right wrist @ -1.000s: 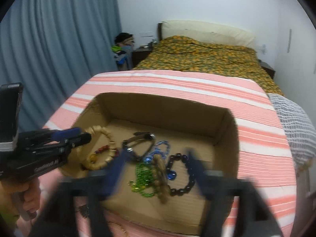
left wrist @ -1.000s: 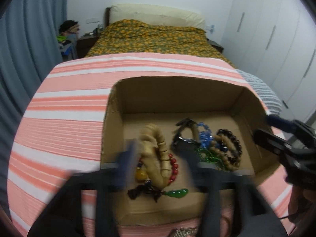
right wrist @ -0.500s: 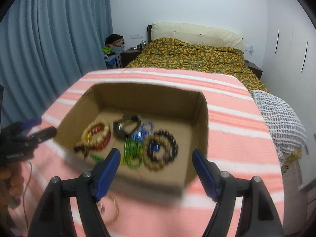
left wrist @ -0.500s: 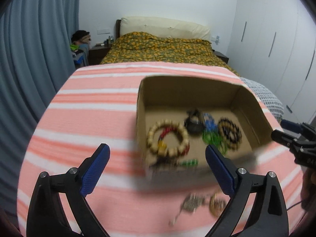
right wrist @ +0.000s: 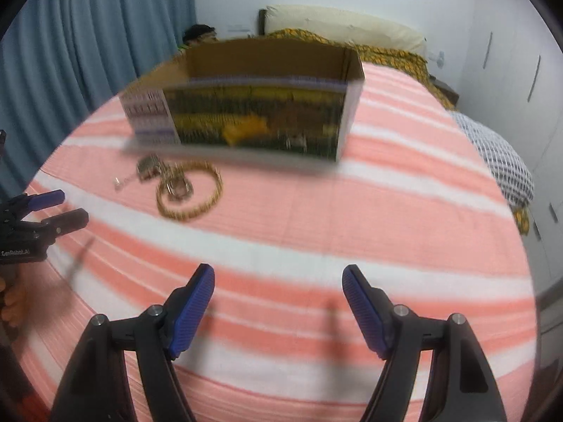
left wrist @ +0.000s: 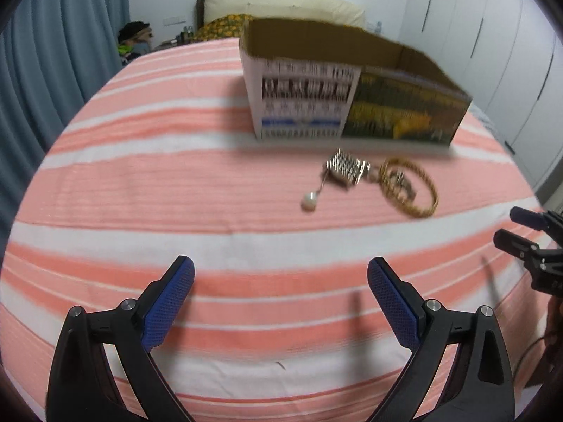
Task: Organize jewelry
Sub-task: 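Move both tools back from the box over the pendant and bangle, then grasp the silver pearl pendant with the left tool while the right tool grasps the gold bangle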
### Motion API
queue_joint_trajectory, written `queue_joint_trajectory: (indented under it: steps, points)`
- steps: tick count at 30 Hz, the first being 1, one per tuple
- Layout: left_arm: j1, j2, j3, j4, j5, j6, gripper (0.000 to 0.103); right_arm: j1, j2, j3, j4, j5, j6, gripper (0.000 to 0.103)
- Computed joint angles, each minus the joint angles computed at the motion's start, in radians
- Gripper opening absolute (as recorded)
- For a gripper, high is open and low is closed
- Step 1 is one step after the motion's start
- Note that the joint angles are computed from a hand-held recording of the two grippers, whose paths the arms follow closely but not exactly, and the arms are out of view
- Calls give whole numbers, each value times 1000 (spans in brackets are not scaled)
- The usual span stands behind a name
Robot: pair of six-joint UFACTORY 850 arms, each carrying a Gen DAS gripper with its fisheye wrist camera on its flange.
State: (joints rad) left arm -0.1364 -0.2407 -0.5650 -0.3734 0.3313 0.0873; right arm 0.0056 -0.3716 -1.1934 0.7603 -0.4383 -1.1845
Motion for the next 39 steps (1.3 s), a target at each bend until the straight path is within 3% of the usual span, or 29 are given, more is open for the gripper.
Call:
queue_joint_trajectory:
  steps: [3,9,14,16,18,21,27,32,35,37,38,39]
  points:
    - [-18,-19,-8,-88,1,89,99,-6,-1,12,42,-9,-16,77]
    - [-32,-34,-21,-206,3,208,103,8,-10,18,-24,7,76,77]
    - [-30,-39,-21,-191,9,193,103,16,3,50,28,53,29,86]
    - [-30,-40,-20,-187,12,189,103,16,7,64,81,60,-15,96]
    - [-30,-40,-20,-188,14,188,103,27,9,72,64,80,-8,100]
    - [-30,-41,-18,-183,16,180,103,37,8,69,-11,95,73,102]
    - [-28,-42,-19,-170,11,177,103,39,1,61,-1,94,56,103]
    - [-5,-47,-39,-74,-28,146,103,33,-4,48,34,84,28,102]
    - [12,-57,-56,67,-33,38,102,19,3,50,224,72,-128,93]
    - [24,-75,-81,173,-34,-39,102,15,-12,20,246,21,-135,74]
    - [27,-82,-92,201,-38,-59,102,16,-25,-2,226,-2,-112,71]
    - [34,-94,-108,255,-41,-103,102,21,-46,-34,199,-41,-86,62]
